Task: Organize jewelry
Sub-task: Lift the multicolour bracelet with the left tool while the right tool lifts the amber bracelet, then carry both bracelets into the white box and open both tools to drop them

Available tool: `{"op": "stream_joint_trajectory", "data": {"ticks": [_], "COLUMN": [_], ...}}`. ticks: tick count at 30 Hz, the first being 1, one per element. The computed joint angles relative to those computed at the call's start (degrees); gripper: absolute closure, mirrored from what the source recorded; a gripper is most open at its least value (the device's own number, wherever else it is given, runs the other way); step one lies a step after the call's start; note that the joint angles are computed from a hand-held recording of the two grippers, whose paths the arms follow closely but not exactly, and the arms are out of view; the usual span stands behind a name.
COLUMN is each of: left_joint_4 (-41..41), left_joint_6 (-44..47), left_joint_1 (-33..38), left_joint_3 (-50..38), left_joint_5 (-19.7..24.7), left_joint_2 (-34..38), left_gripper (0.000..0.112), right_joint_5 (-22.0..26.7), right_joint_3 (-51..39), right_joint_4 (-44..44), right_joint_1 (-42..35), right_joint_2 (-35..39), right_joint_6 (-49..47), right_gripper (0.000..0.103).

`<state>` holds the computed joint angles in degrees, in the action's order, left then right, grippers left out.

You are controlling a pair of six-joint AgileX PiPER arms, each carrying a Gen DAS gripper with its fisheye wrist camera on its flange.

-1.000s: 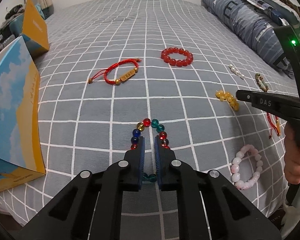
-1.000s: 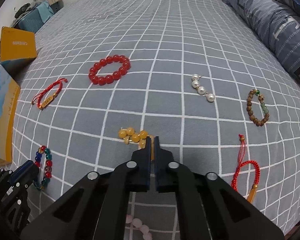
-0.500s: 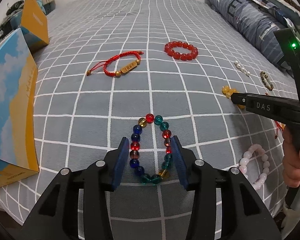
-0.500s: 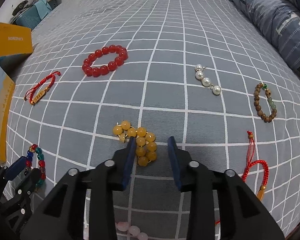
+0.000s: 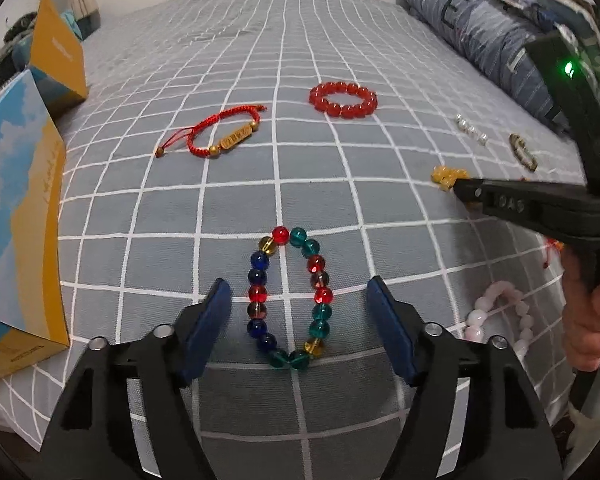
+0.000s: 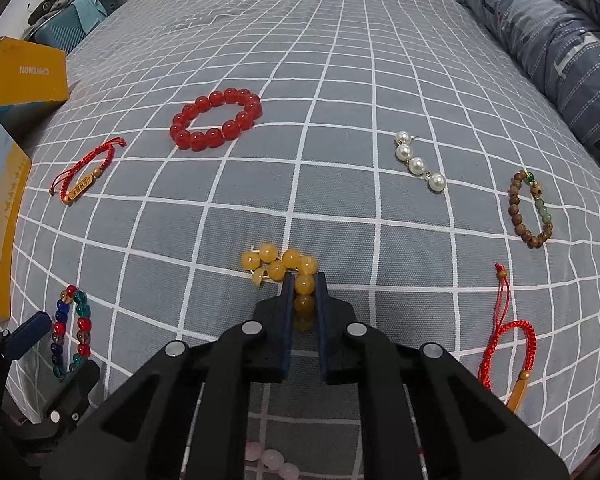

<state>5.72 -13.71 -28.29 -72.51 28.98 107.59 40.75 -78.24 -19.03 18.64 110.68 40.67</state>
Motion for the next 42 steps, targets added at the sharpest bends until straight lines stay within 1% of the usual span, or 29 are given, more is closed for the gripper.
{"op": "stream_joint_trajectory", "data": {"ticks": [1,2,3,4,6,7,11,12,28,42], "left_joint_4": [-0.2,1.89,3.28,3.06,0.57,0.57,4.41,4.08,0.5,1.47], "left_joint_6": [-0.05,-2.32,-3.22,-2.78,-0.96,-1.01,-5.02,-4.7,-1.32,-1.78], "left_joint_1": [0.09,-0.12,-0.36,-0.25,0.51,0.63,0.35,0.54,1.58,2.78], "left_joint_3": [-0.63,-0.54,-0.61,-0.54,-0.25,0.0,1.48,1.66,2.91,-1.16], "left_joint_5": [0.87,0.72,0.86,0.83,0.45,0.09,-2.06,-2.38,-3.34,-1.29], "left_joint_2": [0.65,0.73,0.72,0.59,0.09,-0.21,-2.14,-2.7,-5.97,-7.02], "left_gripper": [0.067,0.075,0.088,0.092,0.093,0.093,0.095,0.103,0.103,0.103], "right_joint_5": [-0.04,-0.11,-0.2,-0.28,-0.55,-0.77,-1.49,-1.66,-2.57,-1.4], "right_joint_3": [0.09,0.19,0.29,0.34,0.6,0.84,1.65,1.92,4.02,3.67], "right_joint_4": [-0.02,-0.05,-0.04,0.05,0.14,-0.05,-0.33,-0.53,-2.65,-7.37], "right_joint_1": [-0.02,-0.06,-0.1,-0.13,-0.25,-0.18,0.08,0.22,1.67,3.67], "right_joint_2": [-0.05,-0.1,-0.14,-0.18,-0.41,-0.62,-1.79,-2.23,-6.63,-7.75], "right_joint_6": [0.02,0.02,-0.05,-0.07,-0.01,0.24,0.74,1.07,4.51,9.04], "right_gripper": [0.094,0.094,0.094,0.094,0.094,0.094,0.094,0.094,0.094,0.094]}}
